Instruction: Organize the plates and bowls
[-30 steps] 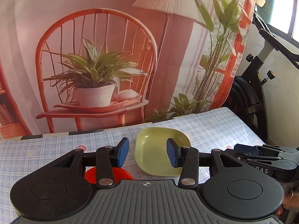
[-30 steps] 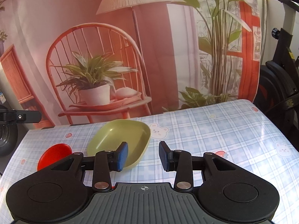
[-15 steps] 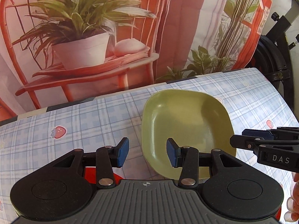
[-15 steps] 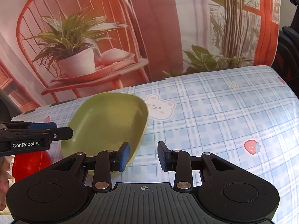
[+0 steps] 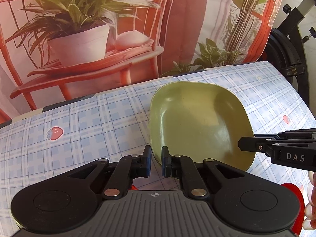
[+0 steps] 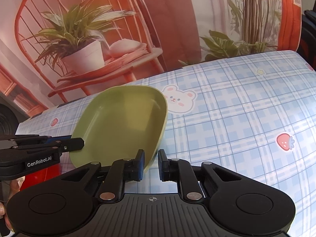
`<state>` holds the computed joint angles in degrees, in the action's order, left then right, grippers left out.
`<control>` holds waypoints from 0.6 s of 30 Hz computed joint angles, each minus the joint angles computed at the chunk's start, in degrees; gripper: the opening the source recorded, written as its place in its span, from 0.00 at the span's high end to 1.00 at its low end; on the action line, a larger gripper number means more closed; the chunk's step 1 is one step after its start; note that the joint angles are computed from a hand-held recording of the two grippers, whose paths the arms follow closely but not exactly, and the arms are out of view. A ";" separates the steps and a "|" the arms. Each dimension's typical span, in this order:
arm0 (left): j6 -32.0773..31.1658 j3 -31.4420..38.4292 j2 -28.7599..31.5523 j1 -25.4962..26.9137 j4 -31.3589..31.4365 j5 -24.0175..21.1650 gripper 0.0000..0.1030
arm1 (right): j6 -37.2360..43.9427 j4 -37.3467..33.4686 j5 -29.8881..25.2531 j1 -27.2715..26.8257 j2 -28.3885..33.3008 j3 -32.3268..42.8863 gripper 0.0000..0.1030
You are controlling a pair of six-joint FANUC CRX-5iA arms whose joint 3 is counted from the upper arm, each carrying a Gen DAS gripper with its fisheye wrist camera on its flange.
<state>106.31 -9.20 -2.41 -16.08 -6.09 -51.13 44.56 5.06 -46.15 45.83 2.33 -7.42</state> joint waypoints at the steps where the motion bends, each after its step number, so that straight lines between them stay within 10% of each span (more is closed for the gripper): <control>1: 0.02 0.12 0.00 -0.17 -0.11 -0.18 0.89 | -0.29 0.21 -0.21 0.10 0.02 0.06 0.88; 18: -0.67 -1.05 0.61 -0.48 0.13 3.53 0.81 | -2.80 0.78 1.10 -0.60 0.62 -0.22 0.90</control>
